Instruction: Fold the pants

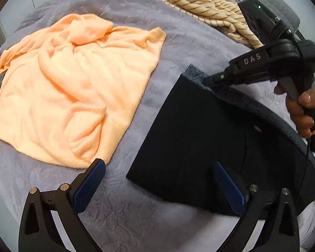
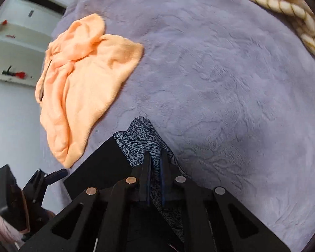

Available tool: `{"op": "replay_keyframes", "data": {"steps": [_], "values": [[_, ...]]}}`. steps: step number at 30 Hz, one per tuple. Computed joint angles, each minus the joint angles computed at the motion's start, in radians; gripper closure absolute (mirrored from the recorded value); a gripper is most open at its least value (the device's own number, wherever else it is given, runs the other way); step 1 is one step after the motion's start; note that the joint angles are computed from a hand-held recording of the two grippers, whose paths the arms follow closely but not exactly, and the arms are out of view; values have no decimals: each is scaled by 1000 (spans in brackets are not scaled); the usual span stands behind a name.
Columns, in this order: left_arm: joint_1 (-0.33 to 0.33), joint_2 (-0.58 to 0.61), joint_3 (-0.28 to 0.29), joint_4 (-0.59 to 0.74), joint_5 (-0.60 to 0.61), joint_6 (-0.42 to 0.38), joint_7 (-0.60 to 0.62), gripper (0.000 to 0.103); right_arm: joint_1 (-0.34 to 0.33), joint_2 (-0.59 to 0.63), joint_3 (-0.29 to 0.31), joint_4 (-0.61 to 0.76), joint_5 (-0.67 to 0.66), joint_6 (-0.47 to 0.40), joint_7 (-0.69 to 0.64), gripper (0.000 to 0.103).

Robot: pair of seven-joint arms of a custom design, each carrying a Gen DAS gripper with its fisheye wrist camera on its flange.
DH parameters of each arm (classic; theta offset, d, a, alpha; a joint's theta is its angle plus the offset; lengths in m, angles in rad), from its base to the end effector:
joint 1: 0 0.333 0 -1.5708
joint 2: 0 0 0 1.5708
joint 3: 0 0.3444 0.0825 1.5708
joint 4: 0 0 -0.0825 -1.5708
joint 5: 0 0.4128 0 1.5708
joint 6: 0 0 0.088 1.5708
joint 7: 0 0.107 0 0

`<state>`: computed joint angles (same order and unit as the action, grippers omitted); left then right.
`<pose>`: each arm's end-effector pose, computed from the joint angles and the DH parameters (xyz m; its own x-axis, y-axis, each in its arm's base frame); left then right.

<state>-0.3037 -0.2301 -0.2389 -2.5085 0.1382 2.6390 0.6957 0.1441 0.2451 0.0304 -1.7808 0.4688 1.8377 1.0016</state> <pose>0.4168 -0.2568 0.4089 0.1888 -0.9697 0.1552 -0.9135 -0.2314 -0.3347 0.6251 0.1456 0.4263 0.4904 -0.7387 -0.4624 -0.8444 -0.5340 -0.0425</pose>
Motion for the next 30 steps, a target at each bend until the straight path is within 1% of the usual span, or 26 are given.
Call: {"op": "replay_keyframes", "data": {"steps": [2,4,5,6,7,8,9,10,11,12,13,14,16,18,19,20,22,24,26,28,30], "values": [[10,32,-8,36,35,8,-5,0,-6,-33,-7,-35,23,35,26,84],[19,95,-20,84,80,-10,-19,0,-11,-99,-16,-84,17,81,27,84],[24,130,-27,103,114,-33,-41,0,-17,-141,-22,-116,23,104,19,84],[23,170,-28,122,121,-49,-50,0,-32,-176,-32,-140,55,93,-1,84],[21,181,-21,112,90,-24,-55,0,-47,-207,-44,-167,84,69,-5,84],[19,169,-17,93,66,-2,-65,0,-54,-225,-51,-186,78,50,7,84],[17,158,-14,82,46,3,-60,0,-51,-243,-50,-217,40,56,34,84],[14,149,-15,82,45,-14,-54,0,-51,-264,-50,-258,-44,91,68,84],[11,137,-20,91,62,-55,-55,0,-53,-283,-52,-301,-117,142,109,84],[4,116,-26,93,72,-96,-55,0,-66,-294,-64,-325,-141,174,131,83],[-1,107,-31,103,83,-128,-48,0,-88,-303,-83,-340,-136,194,179,76],[-11,92,-37,108,92,-154,-31,0,-111,-319,-101,-354,-134,210,234,76],[-27,86,-45,135,93,-188,-9,0,-159,-371,-137,-387,-116,221,281,74],[-41,79,-74,169,157,-267,-43,0,-206,-444,-166,-435,-117,206,292,65],[-55,86,-88,196,181,-316,-39,0,-236,-493,-186,-465,-129,190,291,58],[-62,111,-95,231,206,-345,-37,0,-259,-538,-194,-500,-142,181,297,55],[-86,129,-109,282,244,-412,-37,0,-323,-614,-222,-551,-184,144,310,55],[-104,151,-110,335,239,-447,-42,0,-407,-696,-263,-612,-220,99,341,55],[-117,151,-104,367,193,-440,-21,0,-491,-734,-312,-630,-237,56,362,55],[-133,173,-116,425,218,-477,-34,0,-572,-768,-352,-650,-241,25,385,55],[-150,243,-121,523,231,-510,-14,0,-652,-780,-394,-653,-251,7,396,55]]}}
